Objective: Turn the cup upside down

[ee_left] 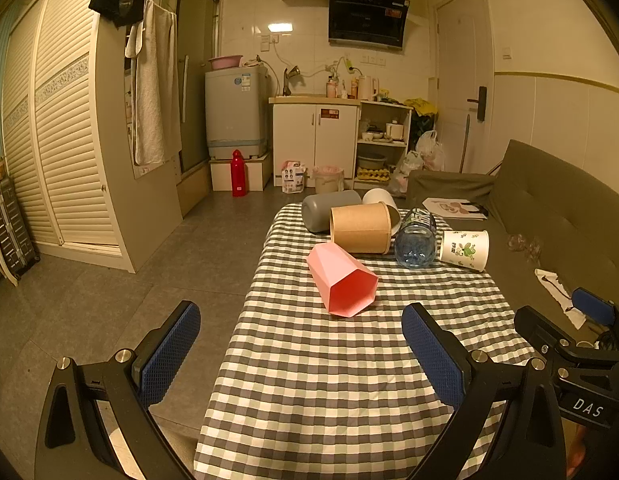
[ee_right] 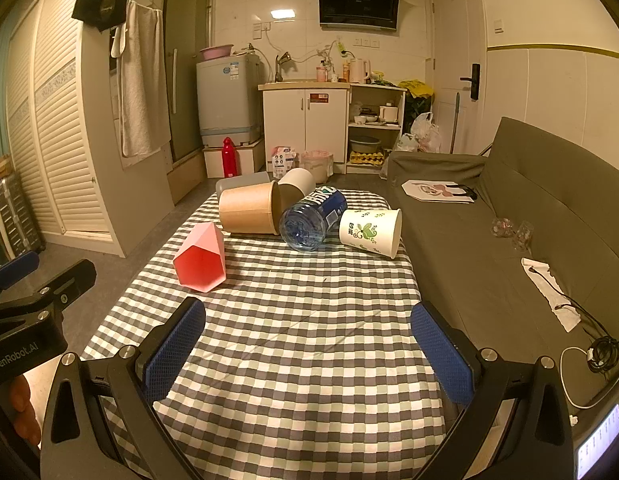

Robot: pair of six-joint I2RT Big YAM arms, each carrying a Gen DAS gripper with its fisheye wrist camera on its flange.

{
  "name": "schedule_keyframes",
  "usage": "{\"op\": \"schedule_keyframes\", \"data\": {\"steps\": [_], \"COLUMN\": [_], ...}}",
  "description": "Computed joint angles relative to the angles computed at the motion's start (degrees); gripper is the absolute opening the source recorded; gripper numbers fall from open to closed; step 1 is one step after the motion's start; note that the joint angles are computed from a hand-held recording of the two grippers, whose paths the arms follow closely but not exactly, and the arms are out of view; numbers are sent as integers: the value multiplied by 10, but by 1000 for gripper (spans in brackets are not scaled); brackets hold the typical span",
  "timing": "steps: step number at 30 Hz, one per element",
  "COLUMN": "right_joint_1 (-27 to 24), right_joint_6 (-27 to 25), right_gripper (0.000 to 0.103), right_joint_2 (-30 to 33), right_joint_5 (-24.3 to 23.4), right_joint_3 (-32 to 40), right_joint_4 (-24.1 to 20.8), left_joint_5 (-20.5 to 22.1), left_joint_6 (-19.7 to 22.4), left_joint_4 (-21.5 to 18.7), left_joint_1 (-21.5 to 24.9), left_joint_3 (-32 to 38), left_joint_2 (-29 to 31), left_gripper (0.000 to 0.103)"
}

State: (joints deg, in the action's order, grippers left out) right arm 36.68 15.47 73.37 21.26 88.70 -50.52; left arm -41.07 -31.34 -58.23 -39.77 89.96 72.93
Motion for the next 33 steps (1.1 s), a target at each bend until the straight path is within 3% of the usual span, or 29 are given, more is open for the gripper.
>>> {"op": "schedule_keyframes", "data": {"steps": [15, 21, 24, 33], "right_joint_1": [-6, -38, -63, -130], "right_joint_6": [-8, -48, -119, -387], "right_gripper": [103, 103, 103, 103], "right_joint_2": [8, 29, 60, 253], "right_joint_5": [-12, -77, -97, -136], "right_joint_3": [9, 49, 99, 367], "right_joint_4": [-9, -36, -61, -220], "left_joint_5": [21, 38, 45, 76], "left_joint_6": [-19, -32, -34, -32], "left_joint_4": [-21, -55, -79, -112], "left_joint_1": [7, 18, 32, 78], "left_joint_3": [6, 33, 61, 154], "left_joint_2": [11, 32, 55, 135], "left_gripper": [103, 103, 103, 103]}}
